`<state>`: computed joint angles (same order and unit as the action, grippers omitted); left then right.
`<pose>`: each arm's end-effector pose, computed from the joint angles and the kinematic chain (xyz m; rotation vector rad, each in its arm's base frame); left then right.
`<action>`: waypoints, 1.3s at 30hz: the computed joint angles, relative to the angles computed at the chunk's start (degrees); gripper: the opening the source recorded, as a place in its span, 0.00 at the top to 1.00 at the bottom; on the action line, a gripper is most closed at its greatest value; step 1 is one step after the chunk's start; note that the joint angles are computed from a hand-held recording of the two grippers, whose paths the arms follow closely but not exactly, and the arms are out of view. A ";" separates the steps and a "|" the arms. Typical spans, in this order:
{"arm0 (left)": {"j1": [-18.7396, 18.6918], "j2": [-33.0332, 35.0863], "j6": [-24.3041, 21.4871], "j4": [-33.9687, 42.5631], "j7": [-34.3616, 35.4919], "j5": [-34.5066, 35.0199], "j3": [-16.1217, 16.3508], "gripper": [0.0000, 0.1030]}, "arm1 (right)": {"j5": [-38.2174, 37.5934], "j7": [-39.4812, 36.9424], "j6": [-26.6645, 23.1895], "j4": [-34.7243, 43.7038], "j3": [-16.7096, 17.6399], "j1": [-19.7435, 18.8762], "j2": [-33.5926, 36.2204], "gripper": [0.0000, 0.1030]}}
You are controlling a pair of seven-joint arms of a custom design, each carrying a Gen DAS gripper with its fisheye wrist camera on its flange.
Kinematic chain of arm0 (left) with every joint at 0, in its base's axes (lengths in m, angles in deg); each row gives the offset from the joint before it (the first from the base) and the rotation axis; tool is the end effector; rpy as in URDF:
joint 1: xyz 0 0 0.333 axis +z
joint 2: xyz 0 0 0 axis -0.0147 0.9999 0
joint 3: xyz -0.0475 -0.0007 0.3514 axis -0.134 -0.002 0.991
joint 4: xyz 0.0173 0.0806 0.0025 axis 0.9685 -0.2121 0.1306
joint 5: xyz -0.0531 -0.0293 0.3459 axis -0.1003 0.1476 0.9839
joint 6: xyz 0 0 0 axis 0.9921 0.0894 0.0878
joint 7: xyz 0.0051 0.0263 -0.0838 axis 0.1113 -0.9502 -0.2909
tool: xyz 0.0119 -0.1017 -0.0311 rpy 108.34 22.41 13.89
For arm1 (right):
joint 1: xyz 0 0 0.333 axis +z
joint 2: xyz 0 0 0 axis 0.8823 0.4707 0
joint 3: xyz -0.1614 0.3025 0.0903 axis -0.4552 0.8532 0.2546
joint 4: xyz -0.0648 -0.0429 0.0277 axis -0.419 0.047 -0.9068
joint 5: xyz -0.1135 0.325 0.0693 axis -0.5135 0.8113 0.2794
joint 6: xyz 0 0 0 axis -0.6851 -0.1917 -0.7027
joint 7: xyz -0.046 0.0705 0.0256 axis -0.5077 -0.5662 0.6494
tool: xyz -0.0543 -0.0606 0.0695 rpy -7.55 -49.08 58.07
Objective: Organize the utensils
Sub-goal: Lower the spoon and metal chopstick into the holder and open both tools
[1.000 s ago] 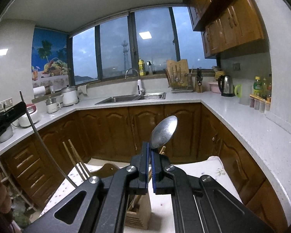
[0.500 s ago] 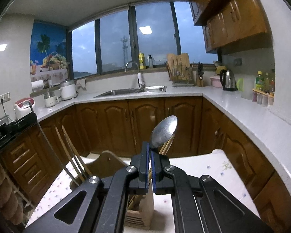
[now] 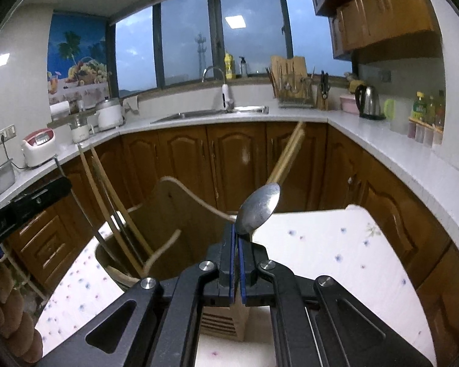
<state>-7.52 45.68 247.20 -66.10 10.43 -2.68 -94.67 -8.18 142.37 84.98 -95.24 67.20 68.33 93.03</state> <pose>0.7115 -0.2492 0.5669 -1.4157 1.6921 -1.4552 0.6639 0.0298 0.5742 -1.5738 1.6151 -0.7641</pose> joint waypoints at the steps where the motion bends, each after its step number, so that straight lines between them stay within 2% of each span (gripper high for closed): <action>1: -0.17 -0.07 -0.41 0.33 0.07 0.05 0.16 0.97 | 0.35 -0.15 -0.30 -0.04 0.29 -0.29 0.14 0.98; 3: -0.48 -0.15 -0.80 0.55 0.31 0.16 0.37 0.97 | 2.00 -1.53 -0.76 0.16 1.84 -1.64 0.50 0.98; 12: -0.11 -0.94 -1.84 0.07 1.44 -0.35 -0.28 0.97 | 4.07 -3.08 -0.84 0.05 2.30 -1.89 0.37 0.98; 15: 1.83 -0.39 -2.56 0.34 3.46 -0.95 -3.30 0.97 | 4.32 -3.31 -0.94 0.05 2.26 -1.82 0.35 0.98; 20: 1.70 -0.36 -4.10 0.98 4.72 -2.56 -3.37 0.97 | 5.85 -4.82 -1.80 0.16 3.31 -2.87 0.29 0.98; 24: 2.45 0.00 -5.85 1.80 6.82 -3.85 -4.94 0.97 | 7.17 -5.80 -2.44 0.57 3.80 -3.40 0.34 0.97; 37: 0.65 -0.29 -8.16 3.05 8.49 -6.77 -2.61 0.97 | 8.71 -6.40 -3.40 0.82 3.40 -3.14 0.26 0.97; 39: 0.43 -0.39 -8.05 2.94 8.52 -6.91 -2.26 0.97 | 9.26 -6.79 -3.38 0.73 3.80 -3.52 0.12 0.94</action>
<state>-7.09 45.29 239.16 -63.16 18.95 -9.60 -96.93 1.08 135.57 81.60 -94.51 71.00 64.82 93.15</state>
